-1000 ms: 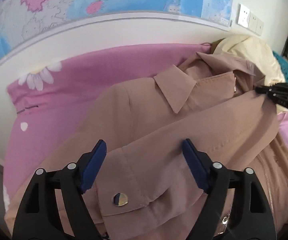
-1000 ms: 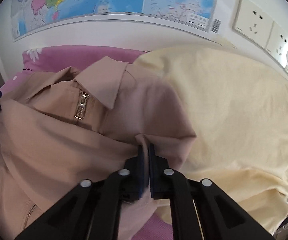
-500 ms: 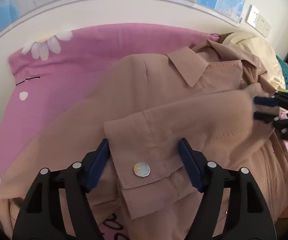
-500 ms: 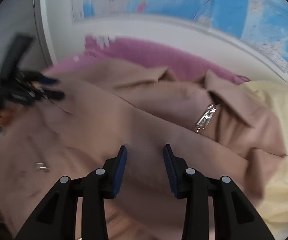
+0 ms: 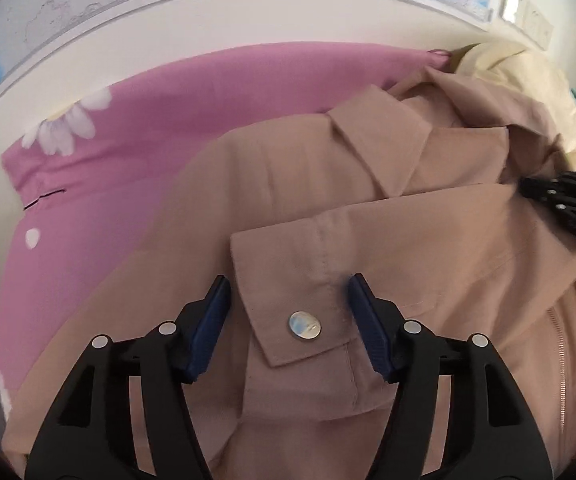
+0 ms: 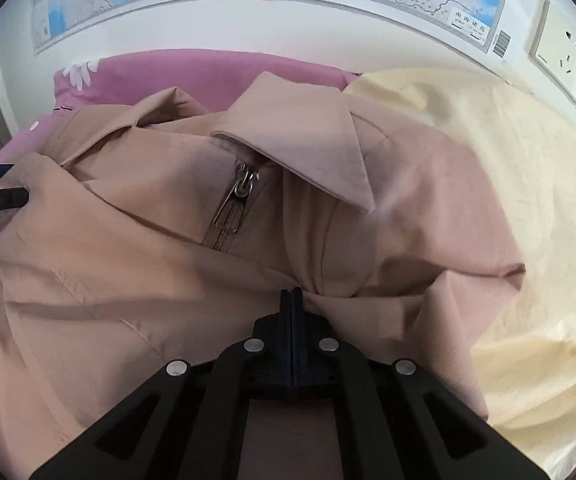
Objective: Fold large clothes
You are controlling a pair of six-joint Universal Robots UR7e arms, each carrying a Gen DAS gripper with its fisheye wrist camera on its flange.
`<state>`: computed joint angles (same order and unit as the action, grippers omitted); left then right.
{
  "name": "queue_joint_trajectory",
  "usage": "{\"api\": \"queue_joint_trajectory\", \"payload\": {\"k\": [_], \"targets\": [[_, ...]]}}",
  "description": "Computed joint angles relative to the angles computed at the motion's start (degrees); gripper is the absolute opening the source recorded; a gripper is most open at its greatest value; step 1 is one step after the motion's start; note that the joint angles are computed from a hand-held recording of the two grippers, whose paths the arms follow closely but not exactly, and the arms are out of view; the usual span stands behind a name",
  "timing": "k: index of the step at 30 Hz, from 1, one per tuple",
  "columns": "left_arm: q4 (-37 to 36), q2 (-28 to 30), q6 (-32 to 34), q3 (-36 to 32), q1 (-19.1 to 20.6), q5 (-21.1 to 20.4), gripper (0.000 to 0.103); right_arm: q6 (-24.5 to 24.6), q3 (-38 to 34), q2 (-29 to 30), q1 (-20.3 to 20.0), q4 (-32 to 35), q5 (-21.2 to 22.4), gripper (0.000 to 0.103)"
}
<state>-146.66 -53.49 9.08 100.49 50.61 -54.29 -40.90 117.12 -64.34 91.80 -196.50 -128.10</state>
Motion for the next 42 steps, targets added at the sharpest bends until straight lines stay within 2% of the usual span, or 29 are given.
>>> {"api": "queue_joint_trajectory", "payload": {"k": [1,2,3,5,8,9,10,11,14,15,17,19,21,23,24,25,26,29,30,31,35,40,41,42], "targets": [[-0.8,-0.9,0.1,0.6,0.0,-0.5,0.062,0.5,-0.3,0.2,0.4,0.6,-0.5,0.004],[-2.6,-2.7,0.0,2.0,-0.1,-0.9,0.064,1.0,0.5,-1.0,0.3,1.7,0.8,0.011],[-4.7,-4.5,0.4,3.5,-0.2,-0.6,0.071,1.9,0.2,-0.8,0.6,2.5,1.7,0.020],[-8.5,-8.8,1.4,6.8,-0.6,0.5,0.075,2.5,2.0,-3.2,1.4,4.1,5.6,0.031],[-11.9,-14.8,1.6,11.2,-1.6,5.9,0.080,2.5,2.8,-4.8,2.7,7.6,10.9,0.037],[-13.1,-16.2,1.6,12.3,-1.7,8.6,0.085,2.8,2.9,-5.2,3.0,9.4,12.9,0.042],[-14.3,-18.0,1.3,13.8,-1.9,12.2,0.087,2.8,2.9,-5.0,3.4,10.4,13.9,0.045],[-14.4,-18.9,0.7,14.3,-1.7,14.0,0.087,2.5,2.7,-4.3,4.0,11.1,14.4,0.046],[-10.1,-23.4,-5.4,15.6,0.3,17.2,0.087,1.7,1.6,-1.8,5.5,12.7,14.8,0.048],[-7.8,-24.9,-8.5,15.8,1.5,17.6,0.087,1.8,1.8,-1.8,5.6,13.2,15.1,0.050],[-2.5,-27.8,-13.9,15.9,3.9,14.7,0.087,2.4,1.6,-1.2,5.8,14.9,15.9,0.052],[0.3,-29.5,-16.3,16.6,5.4,12.8,0.087,2.8,1.5,-0.4,6.0,15.9,15.9,0.052],[2.4,-30.6,-17.5,17.7,5.7,13.1,0.087,4.1,1.4,-0.4,5.9,18.1,17.0,0.053],[2.8,-31.5,-17.4,18.4,6.2,11.6,0.086,5.1,1.2,-0.3,6.0,20.2,19.0,0.053],[2.1,-32.0,-16.8,18.8,6.5,9.9,0.081,5.3,1.0,-0.3,6.1,21.8,20.4,0.053],[1.1,-32.2,-16.0,19.2,6.9,8.1,0.069,5.1,0.7,0.0,6.6,23.1,21.6,0.053],[0.8,-32.0,-15.5,19.0,7.5,6.5,0.062,4.6,0.3,0.5,7.2,23.9,22.5,0.053],[1.1,-31.5,-14.5,19.3,7.4,6.8,0.033,2.8,-0.6,2.0,9.2,26.4,25.1,0.060],[1.4,-31.7,-14.5,19.4,7.5,6.5,0.017,2.2,-1.5,3.3,10.3,27.2,25.6,0.061],[2.1,-32.0,-15.2,18.8,7.5,5.3,0.011,1.7,-2.4,4.5,11.3,27.9,25.7,0.061],[0.6,-33.7,-12.6,17.9,5.8,1.2,0.008,-1.6,-3.0,7.0,14.3,29.2,27.5,0.062],[2.5,-32.7,-8.1,15.5,1.6,-0.5,0.008,-1.3,-6.6,12.4,16.4,32.0,30.1,0.068],[3.4,-32.0,-7.4,14.8,0.9,-0.8,0.008,-0.2,-7.7,13.5,16.4,33.2,30.5,0.077],[3.7,-31.5,-7.1,14.5,0.6,-1.4,0.008,0.8,-8.3,14.1,16.1,33.7,30.7,0.080]]}}
